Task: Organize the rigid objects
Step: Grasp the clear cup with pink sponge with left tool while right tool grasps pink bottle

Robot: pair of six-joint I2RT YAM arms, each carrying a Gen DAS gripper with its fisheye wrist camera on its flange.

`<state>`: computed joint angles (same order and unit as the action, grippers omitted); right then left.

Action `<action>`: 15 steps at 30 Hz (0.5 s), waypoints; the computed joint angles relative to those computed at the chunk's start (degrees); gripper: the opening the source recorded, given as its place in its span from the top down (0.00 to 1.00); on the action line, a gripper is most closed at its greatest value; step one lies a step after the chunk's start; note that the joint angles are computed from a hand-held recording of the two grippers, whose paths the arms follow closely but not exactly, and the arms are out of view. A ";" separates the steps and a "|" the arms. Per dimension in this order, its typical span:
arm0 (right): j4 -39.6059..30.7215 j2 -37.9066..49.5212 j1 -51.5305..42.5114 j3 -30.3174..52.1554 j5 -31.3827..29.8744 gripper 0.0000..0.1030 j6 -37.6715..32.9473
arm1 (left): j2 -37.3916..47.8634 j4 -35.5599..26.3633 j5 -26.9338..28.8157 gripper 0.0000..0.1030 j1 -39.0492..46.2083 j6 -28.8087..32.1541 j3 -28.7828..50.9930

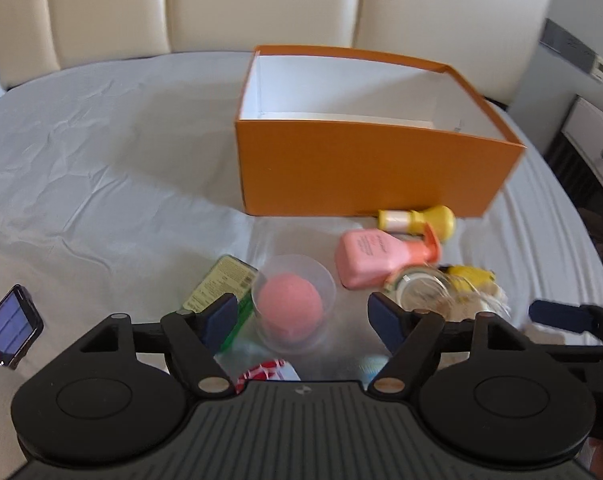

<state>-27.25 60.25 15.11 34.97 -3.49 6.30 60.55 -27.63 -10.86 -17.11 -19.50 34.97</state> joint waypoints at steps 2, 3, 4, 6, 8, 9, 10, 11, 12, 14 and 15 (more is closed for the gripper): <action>1.90 4.86 -0.76 1.70 -1.28 0.28 0.49 | 3.52 1.36 0.54 0.15 1.47 -0.11 1.20; 2.93 6.96 -0.87 2.37 -1.75 0.29 0.77 | 5.22 1.74 0.99 0.15 2.23 0.03 1.87; 3.73 9.01 -1.06 3.10 -2.11 0.30 0.77 | 6.83 2.02 1.53 0.15 3.01 0.40 2.55; 5.14 12.91 -1.56 4.56 -2.46 0.32 1.03 | 9.67 1.72 3.09 0.15 4.63 1.87 4.06; 5.98 16.40 -3.35 6.20 -3.63 0.32 2.18 | 10.70 1.73 4.84 0.15 5.87 2.60 4.38; 6.36 17.89 -4.39 6.98 -4.30 0.31 2.94 | 11.34 1.83 5.53 0.15 6.29 2.98 4.59; 6.76 19.25 -5.30 7.71 -4.81 0.31 3.86 | 12.59 1.56 5.93 0.15 6.48 3.21 5.22; 7.18 20.52 -5.99 8.39 -5.50 0.31 4.64 | 13.92 1.18 6.33 0.15 6.53 3.45 5.89; 7.36 21.78 -6.38 9.14 -6.10 0.32 5.24 | 14.94 1.13 6.83 0.15 6.47 3.52 6.24; 7.65 24.61 -7.18 10.82 -7.66 0.36 6.48 | 16.58 1.67 7.76 0.18 6.67 3.18 6.66; 7.75 26.21 -7.68 11.78 -8.75 0.39 7.21 | 17.18 2.03 7.45 0.20 6.53 2.73 6.75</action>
